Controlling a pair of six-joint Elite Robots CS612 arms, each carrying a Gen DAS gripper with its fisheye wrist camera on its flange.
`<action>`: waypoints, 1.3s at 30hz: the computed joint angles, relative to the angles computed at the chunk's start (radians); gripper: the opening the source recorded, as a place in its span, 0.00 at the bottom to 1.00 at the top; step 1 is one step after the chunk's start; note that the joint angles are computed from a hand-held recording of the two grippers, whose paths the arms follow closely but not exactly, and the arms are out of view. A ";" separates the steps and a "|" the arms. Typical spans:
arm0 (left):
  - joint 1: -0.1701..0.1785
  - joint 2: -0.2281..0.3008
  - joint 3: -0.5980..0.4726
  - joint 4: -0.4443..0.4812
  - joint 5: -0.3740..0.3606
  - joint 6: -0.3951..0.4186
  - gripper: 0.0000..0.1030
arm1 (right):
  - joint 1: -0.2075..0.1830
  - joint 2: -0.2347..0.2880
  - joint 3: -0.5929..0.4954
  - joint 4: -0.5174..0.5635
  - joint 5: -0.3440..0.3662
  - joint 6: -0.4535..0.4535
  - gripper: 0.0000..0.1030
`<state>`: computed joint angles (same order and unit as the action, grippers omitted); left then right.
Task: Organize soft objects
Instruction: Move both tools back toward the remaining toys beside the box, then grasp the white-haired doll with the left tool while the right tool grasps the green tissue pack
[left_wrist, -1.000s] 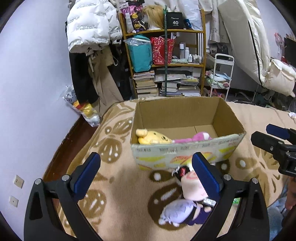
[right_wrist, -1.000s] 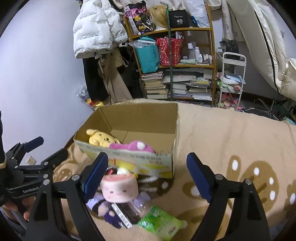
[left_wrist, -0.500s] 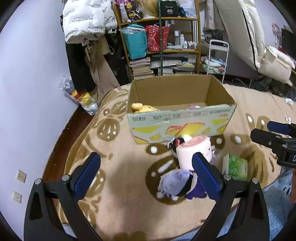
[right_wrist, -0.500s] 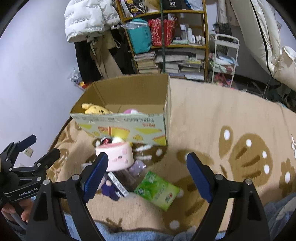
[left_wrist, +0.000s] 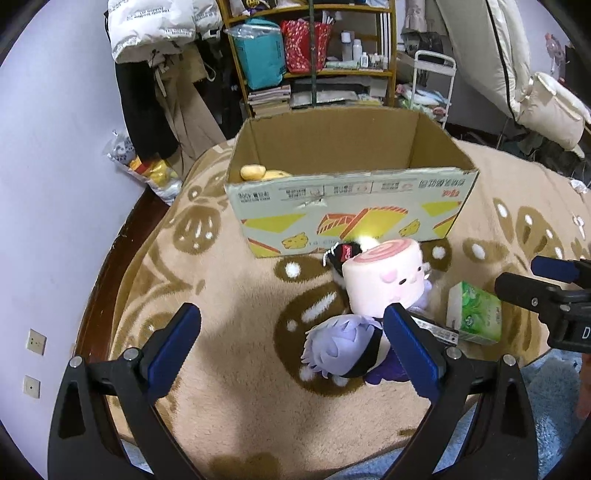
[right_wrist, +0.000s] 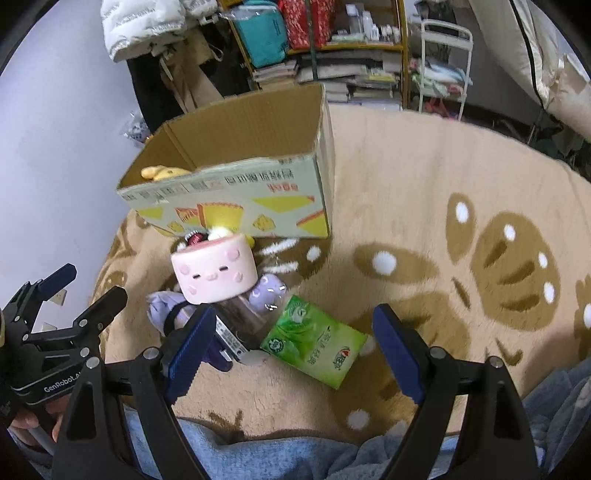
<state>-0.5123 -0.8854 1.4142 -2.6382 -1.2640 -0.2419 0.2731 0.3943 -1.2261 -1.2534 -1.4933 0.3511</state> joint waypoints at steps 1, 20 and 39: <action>0.000 0.005 -0.005 0.009 0.002 0.001 0.95 | -0.001 -0.002 0.008 0.013 0.003 0.006 0.88; 0.012 0.076 -0.106 0.206 -0.126 0.031 0.95 | -0.018 -0.018 0.099 0.142 0.083 0.086 0.88; 0.037 0.116 -0.148 0.244 -0.254 0.003 0.84 | -0.023 -0.017 0.117 0.166 0.108 0.099 0.85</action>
<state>-0.4749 -0.7695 1.2660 -2.3938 -1.5180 -0.2385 0.2502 0.3774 -1.1093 -1.0876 -1.3852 0.4499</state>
